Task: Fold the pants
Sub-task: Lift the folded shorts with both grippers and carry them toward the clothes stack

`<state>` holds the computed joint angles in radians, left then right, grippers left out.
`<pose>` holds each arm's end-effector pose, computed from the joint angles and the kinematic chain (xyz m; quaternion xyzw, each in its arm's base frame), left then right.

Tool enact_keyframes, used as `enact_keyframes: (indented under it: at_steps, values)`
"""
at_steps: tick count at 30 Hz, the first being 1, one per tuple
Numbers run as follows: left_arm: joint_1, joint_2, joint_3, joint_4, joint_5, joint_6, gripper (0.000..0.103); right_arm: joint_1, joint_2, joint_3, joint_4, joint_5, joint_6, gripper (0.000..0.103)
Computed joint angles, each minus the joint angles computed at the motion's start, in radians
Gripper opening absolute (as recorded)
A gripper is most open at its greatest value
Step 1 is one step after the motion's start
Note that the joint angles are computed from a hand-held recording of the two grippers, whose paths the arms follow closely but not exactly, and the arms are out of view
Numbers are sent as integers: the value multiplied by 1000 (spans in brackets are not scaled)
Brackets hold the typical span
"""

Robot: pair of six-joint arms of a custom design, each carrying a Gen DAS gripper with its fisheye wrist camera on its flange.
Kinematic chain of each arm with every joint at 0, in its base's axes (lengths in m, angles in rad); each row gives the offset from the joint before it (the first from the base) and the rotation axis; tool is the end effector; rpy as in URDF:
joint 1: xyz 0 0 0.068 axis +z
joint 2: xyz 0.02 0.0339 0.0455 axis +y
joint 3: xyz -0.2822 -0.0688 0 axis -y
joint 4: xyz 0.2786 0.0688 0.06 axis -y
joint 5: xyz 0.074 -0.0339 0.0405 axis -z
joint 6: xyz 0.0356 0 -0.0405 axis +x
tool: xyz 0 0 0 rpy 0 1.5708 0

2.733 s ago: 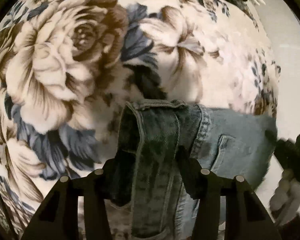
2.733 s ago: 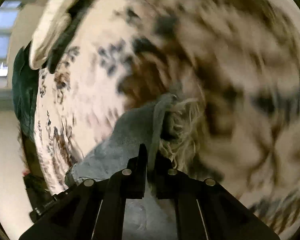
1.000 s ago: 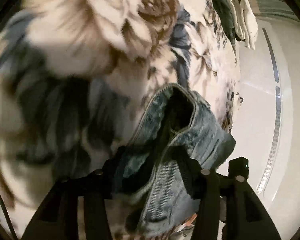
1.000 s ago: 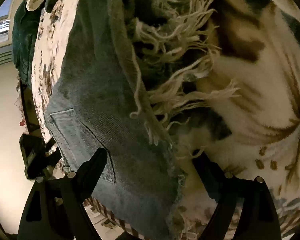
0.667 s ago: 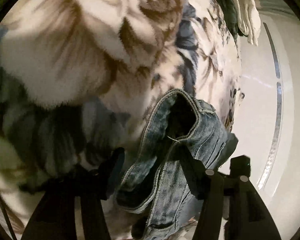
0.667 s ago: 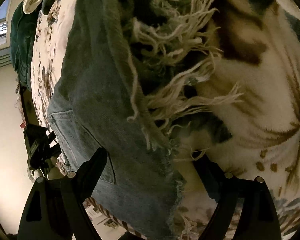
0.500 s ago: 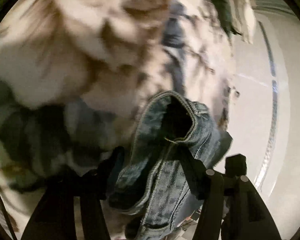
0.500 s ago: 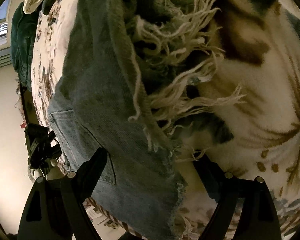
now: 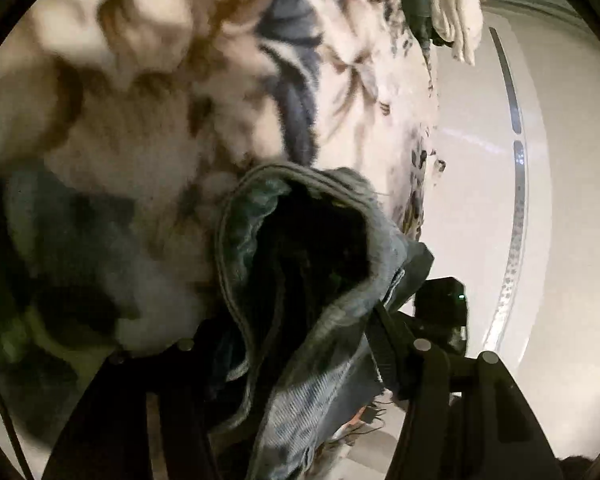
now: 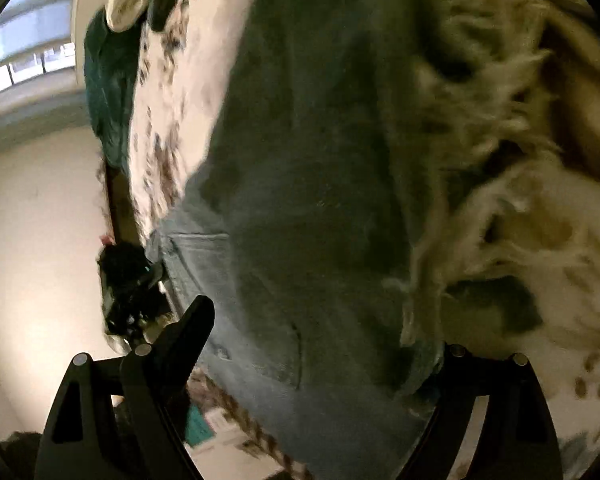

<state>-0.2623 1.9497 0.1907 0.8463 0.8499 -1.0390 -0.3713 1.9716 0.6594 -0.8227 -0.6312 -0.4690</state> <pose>0.1774 -0.0753 0.0136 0.2032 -0.8484 0.4888 0.0021 0.1981 -0.0546 0.0325 -0.0417 -0.9162 -0.3801 0.1200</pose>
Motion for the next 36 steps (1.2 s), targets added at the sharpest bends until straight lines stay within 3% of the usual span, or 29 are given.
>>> enact_keyframes:
  at_steps: [3, 5, 6, 7, 8, 9, 12, 18, 21, 26, 31, 36]
  values:
    - [-23, -59, 33, -136, -44, 38, 57, 15, 32, 16, 19, -10, 23, 90]
    - [-72, -159, 49, -269, -136, 51, 45, 30, 11, 3, 36, 3, 19, 88]
    - [-89, -199, 59, -337, -177, 69, 34, 40, -22, -21, 64, 25, 28, 77]
    - [-115, -251, 74, -421, -219, 78, 29, 49, -57, -43, 91, 54, 43, 67]
    - [-134, -297, 82, -477, -252, 85, 27, 51, -80, -57, 107, 70, 48, 40]
    - [-156, -347, 91, -543, -289, 95, 24, 45, -103, -67, 108, 66, 54, 20]
    - [-195, -495, 106, -697, -345, 110, 19, 46, -214, -104, 108, 65, 85, 10]
    - [-231, -764, 161, -954, -374, 122, 17, 60, -493, -123, -26, 15, 140, 6]
    - [-226, -824, 244, -1070, -385, 143, 17, 122, -627, -91, -92, -24, 240, 6]
    - [-123, -858, 400, -1269, -356, 248, 17, 138, -707, 31, -196, -87, 291, 6]
    - [-18, -687, 692, -1415, -330, 372, 17, 232, -635, 246, -194, -130, 416, 6]
    - [45, -415, 1079, -1545, -329, 453, 17, 299, -390, 599, -182, -150, 509, 6]
